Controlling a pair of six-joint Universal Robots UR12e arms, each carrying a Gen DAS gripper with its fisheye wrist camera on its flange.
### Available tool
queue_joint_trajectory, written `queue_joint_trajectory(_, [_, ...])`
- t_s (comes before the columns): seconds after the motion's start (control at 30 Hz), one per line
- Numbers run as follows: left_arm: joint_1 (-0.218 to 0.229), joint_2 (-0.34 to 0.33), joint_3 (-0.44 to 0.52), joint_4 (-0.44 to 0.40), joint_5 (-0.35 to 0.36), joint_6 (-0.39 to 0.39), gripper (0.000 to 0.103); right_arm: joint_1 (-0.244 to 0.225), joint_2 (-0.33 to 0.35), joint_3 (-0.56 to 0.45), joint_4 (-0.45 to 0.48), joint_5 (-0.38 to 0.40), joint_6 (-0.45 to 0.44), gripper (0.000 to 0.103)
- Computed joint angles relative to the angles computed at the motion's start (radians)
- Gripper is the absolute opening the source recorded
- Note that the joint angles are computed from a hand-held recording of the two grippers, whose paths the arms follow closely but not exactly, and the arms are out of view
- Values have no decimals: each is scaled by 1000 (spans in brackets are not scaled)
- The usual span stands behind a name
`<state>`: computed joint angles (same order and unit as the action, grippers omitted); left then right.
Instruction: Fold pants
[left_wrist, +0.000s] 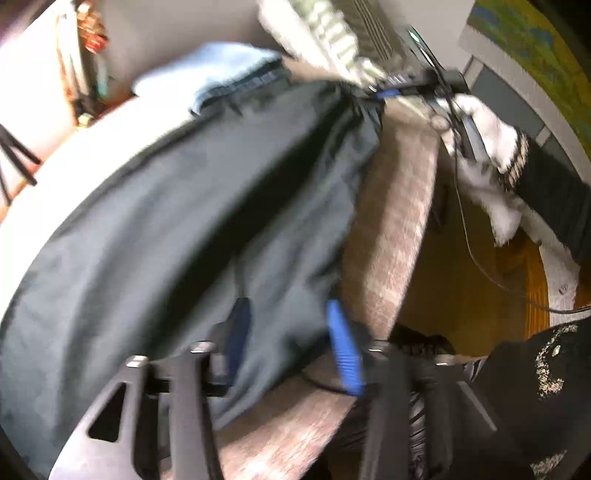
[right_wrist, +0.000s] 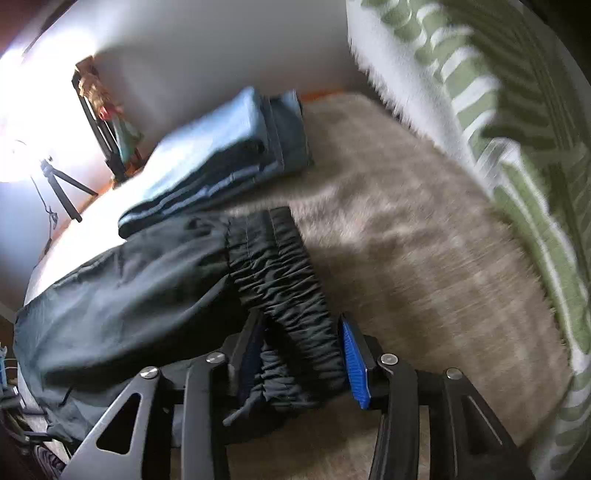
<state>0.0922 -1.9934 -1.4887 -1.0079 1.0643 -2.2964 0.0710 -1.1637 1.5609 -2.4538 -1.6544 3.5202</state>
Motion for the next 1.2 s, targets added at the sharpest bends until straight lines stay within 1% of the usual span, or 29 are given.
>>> queue_joint_trajectory(0.07, [20,4,-2,40,-3,-39,49,10,-21,12,-34,-37,-16,50])
queue_joint_trajectory(0.1, [36,4,-3,77,-1,-78,49,19,-30,15,-59,-61,-39,51])
queue_joint_trajectory(0.13, [44,1,-3,103,6,-104,49,28,-36,15,-83,-67,-60,51])
queue_joint_trajectory(0.17, [53,-1,-5,133,19,-131,49,34,-40,15,-114,-48,-86,51])
queue_joint_trajectory(0.2, [65,-5,-5,163,36,-162,49,39,-40,8,-136,-11,-123,52])
queue_joint_trajectory(0.23, [74,-3,-12,181,44,-181,49,44,-34,-7,-140,17,-159,54])
queue_joint_trajectory(0.3, [93,-10,-18,219,68,-225,49,57,-13,-47,-137,104,-256,56])
queue_joint_trajectory(0.37, [104,-12,-29,249,90,-262,49,79,30,-111,-108,168,-355,56])
queue_joint_trajectory(0.43, [117,-19,-35,258,105,-294,49,98,76,-175,-59,203,-444,54])
queue_joint_trajectory(0.5, [123,-23,-45,272,135,-311,49,122,141,-268,20,228,-556,53])
queue_joint_trajectory(0.53, [126,-25,-52,281,154,-320,49,127,164,-298,48,238,-589,51])
queue_joint_trajectory(0.57, [127,-29,-50,282,162,-329,49,137,200,-349,97,240,-636,47])
queue_joint_trajectory(0.63, [136,-30,-57,290,171,-347,49,152,251,-421,164,222,-703,40])
queue_joint_trajectory(0.67, [140,-31,-60,295,174,-355,49,158,276,-456,198,212,-733,39])
queue_joint_trajectory(0.7, [146,-33,-60,298,174,-364,49,162,301,-490,229,208,-756,39])
queue_joint_trajectory(0.83, [165,-40,-62,307,171,-412,49,164,378,-596,318,200,-802,39])
queue_joint_trajectory(0.87, [168,-41,-63,308,173,-419,49,168,398,-622,337,183,-815,39])
queue_joint_trajectory(0.93, [173,-41,-66,308,177,-431,49,172,424,-651,359,162,-833,39])
queue_joint_trajectory(1.03, [179,-45,-68,306,175,-446,49,181,442,-674,380,130,-863,39])
queue_joint_trajectory(1.07, [181,-46,-68,307,174,-451,49,181,448,-679,380,130,-871,39])
queue_joint_trajectory(1.1, [182,-47,-68,309,175,-454,49,181,453,-685,379,138,-869,37])
queue_joint_trajectory(1.17, [184,-50,-68,317,176,-467,49,176,455,-695,405,175,-864,9])
queue_joint_trajectory(1.2, [186,-49,-70,320,174,-474,49,177,454,-695,413,184,-867,6])
